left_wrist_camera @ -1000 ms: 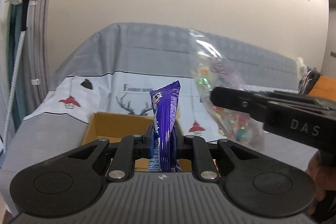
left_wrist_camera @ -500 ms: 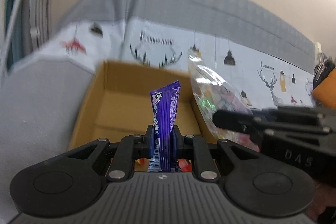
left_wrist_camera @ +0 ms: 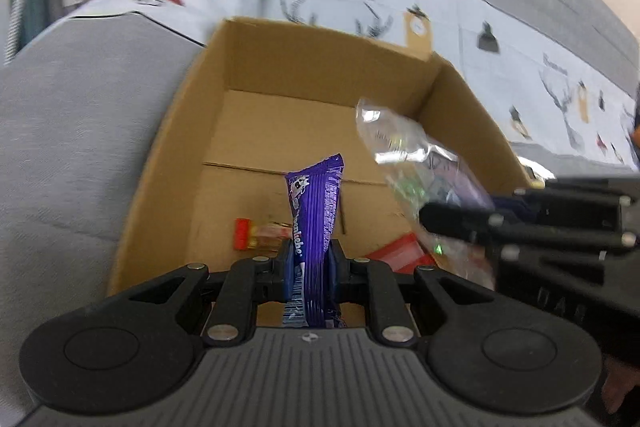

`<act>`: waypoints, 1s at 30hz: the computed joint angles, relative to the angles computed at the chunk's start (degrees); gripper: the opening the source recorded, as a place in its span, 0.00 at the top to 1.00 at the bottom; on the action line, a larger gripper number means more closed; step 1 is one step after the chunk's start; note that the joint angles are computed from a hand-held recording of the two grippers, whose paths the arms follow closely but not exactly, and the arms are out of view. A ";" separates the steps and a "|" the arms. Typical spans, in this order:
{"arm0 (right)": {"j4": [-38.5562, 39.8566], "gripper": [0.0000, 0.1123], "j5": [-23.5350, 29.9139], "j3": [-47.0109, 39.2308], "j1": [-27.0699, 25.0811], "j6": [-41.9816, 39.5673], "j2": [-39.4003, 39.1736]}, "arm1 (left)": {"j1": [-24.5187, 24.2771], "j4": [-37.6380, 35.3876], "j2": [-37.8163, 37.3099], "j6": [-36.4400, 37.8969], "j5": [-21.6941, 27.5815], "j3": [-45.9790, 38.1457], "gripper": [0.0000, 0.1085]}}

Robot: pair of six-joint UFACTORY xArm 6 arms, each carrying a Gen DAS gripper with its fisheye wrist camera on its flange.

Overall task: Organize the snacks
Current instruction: 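Open both tools to drop the snacks into the box and withdraw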

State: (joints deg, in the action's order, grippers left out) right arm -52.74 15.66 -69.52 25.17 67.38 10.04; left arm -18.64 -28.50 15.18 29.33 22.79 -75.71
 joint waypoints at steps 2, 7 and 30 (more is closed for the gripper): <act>-2.30 0.65 -2.00 0.26 -0.05 1.12 -0.33 | 0.31 5.37 -1.17 -7.00 -0.97 0.56 0.53; -24.84 0.09 1.58 6.10 -0.50 23.49 -9.87 | -1.46 8.78 -8.09 -12.10 -4.15 4.85 0.19; -36.28 0.09 3.91 49.36 -25.14 37.39 -53.80 | -25.74 28.91 6.00 -36.96 -7.76 -6.92 0.06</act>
